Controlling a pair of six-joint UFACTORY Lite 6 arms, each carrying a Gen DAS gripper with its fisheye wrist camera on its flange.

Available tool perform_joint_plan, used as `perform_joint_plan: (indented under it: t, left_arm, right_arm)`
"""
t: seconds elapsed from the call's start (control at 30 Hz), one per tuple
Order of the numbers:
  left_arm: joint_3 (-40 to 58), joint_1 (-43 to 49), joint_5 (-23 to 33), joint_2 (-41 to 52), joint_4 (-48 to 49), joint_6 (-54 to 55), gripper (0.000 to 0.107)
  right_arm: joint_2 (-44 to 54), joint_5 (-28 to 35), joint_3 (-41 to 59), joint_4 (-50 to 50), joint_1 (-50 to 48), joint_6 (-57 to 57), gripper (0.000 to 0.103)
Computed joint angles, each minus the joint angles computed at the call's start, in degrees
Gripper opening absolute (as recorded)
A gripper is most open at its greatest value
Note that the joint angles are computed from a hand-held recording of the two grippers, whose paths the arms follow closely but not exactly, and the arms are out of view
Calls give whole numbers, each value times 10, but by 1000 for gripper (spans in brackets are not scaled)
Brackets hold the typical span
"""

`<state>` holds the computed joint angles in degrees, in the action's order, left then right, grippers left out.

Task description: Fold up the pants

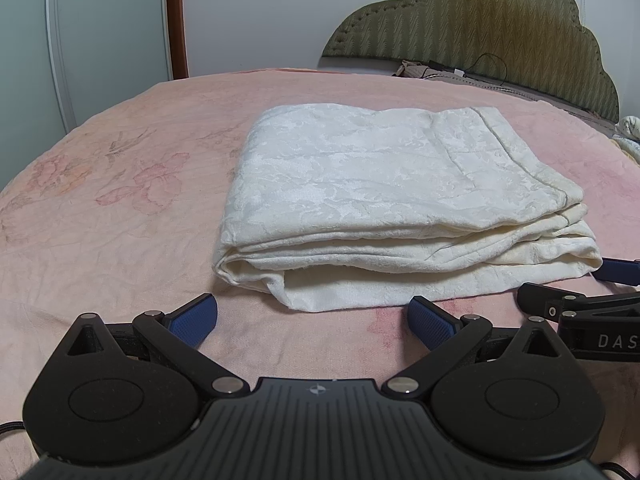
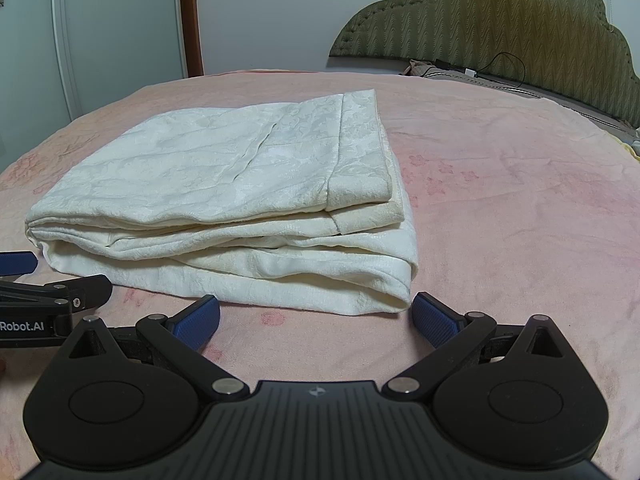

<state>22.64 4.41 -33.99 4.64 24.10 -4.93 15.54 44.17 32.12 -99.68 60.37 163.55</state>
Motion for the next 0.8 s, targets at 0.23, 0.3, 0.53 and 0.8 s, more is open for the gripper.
perform_joint_plan:
  t: [0.23, 0.3, 0.53, 0.8]
  left_arm:
    - [-46, 51, -41, -51, 45, -17, 102]
    - [-62, 63, -53, -73, 48, -7, 102]
    - [-70, 25, -48, -95, -23, 45, 102]
    - [-64, 38, -37, -111, -15, 26, 102]
  right_arm:
    - [0, 0, 0, 0, 0, 0, 103]
    - [0, 0, 0, 0, 0, 1, 103]
    - [0, 0, 0, 0, 0, 1, 103]
    - [0, 0, -1, -1, 0, 1, 103]
